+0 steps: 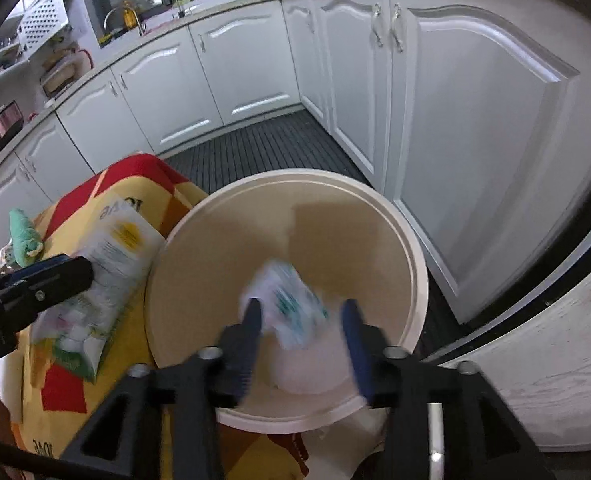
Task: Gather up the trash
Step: 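Open both tools over the bucket to drop the carton and bag, then grasp the white medicine box with the left tool while the right tool grasps the white sponge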
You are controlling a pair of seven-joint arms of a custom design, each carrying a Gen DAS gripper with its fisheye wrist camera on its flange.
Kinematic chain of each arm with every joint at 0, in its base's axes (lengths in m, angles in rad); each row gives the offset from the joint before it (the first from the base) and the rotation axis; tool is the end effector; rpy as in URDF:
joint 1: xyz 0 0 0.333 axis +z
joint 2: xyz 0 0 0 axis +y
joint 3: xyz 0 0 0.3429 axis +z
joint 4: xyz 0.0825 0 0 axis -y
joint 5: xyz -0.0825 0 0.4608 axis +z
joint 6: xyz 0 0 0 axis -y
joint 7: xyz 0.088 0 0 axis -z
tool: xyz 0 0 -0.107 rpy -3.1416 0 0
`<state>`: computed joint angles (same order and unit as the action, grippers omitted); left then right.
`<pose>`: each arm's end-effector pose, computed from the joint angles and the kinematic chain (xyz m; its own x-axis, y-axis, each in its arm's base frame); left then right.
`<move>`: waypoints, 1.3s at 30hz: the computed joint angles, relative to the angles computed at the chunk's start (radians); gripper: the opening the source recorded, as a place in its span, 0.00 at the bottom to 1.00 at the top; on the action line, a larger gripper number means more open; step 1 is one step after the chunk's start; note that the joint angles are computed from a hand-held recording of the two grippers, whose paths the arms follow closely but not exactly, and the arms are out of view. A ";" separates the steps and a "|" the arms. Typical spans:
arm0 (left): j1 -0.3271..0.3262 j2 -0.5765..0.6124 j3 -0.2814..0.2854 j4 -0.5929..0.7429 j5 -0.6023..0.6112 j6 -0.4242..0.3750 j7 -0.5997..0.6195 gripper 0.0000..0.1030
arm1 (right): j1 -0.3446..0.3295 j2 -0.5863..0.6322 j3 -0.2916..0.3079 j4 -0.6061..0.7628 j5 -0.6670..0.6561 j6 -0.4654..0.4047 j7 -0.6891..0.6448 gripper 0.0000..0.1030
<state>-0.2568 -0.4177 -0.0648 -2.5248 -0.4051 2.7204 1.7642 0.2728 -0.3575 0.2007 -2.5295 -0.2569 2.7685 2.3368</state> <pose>0.4849 -0.1474 0.4759 -0.2581 -0.9434 0.2084 -0.8149 0.0967 -0.5714 0.4545 0.2468 0.4458 -0.0225 -0.9873 -0.1573 -0.8207 0.1081 -0.5610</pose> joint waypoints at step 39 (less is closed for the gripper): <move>0.273 -0.712 0.065 -0.426 0.330 -0.276 -0.178 0.53 | 0.180 0.031 0.070 0.122 0.048 0.040 -0.079 0.66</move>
